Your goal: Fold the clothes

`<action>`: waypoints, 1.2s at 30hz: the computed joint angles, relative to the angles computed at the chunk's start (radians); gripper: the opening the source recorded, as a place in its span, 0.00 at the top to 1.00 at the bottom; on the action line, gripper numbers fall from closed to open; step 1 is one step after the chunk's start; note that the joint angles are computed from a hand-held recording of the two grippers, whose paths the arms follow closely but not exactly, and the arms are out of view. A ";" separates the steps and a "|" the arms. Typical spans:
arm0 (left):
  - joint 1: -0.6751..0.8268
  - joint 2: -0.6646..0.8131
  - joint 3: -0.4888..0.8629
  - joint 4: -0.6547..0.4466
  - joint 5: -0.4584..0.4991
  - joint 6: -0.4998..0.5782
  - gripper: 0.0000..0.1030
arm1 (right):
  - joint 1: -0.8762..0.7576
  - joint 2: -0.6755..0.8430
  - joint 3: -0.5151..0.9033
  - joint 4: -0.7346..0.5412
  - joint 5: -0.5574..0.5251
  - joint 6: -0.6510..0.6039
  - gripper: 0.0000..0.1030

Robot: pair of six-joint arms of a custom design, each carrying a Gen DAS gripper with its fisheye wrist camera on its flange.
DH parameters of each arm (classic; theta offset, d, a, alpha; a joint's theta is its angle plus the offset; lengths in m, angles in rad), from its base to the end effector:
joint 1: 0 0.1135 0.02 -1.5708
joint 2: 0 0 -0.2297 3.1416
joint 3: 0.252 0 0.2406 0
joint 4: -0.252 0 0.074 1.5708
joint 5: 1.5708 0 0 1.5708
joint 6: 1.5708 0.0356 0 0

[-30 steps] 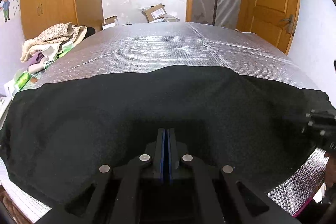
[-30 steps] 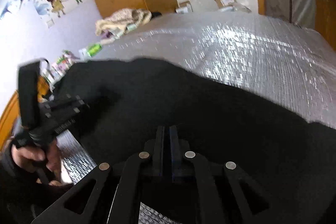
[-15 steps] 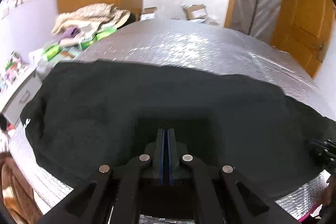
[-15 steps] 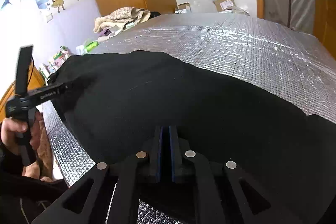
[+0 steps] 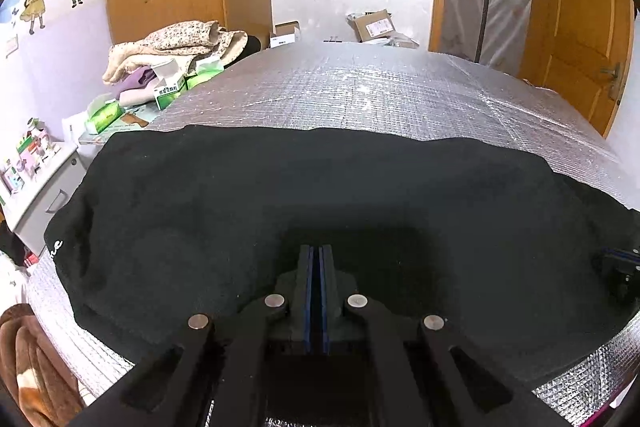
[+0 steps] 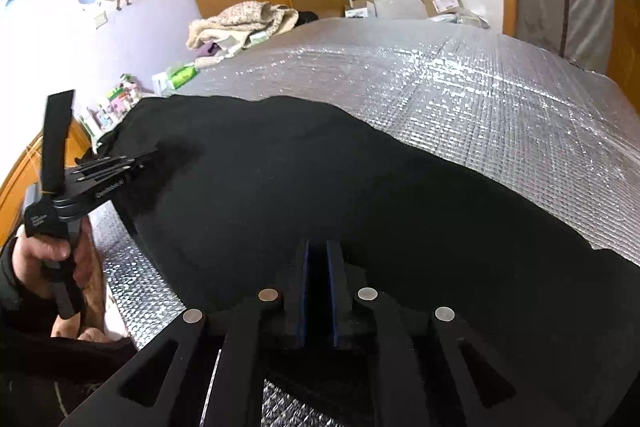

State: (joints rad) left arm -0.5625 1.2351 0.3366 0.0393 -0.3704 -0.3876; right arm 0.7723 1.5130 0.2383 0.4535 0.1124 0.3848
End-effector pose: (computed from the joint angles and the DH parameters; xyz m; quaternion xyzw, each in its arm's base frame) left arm 0.1814 -0.0992 0.1043 0.0166 0.9234 -0.0031 0.3834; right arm 0.1508 0.1413 0.0574 -0.1587 0.9157 0.1561 0.3346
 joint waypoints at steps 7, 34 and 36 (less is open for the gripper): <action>-0.004 0.028 0.009 0.021 -0.013 -0.001 0.98 | -0.065 0.038 0.014 0.019 -0.063 -0.007 0.93; 0.655 -0.328 -0.149 -0.098 0.407 0.231 0.99 | -0.098 0.092 -0.021 0.151 -0.101 -0.016 0.93; 0.658 -0.361 -0.151 -0.114 0.404 0.223 0.99 | -0.096 0.093 -0.022 0.153 -0.099 -0.015 0.93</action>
State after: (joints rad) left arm 0.0959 0.8742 0.1857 -0.0752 0.0332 -0.1647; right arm 0.6762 1.6062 0.2167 0.6069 0.0130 0.3700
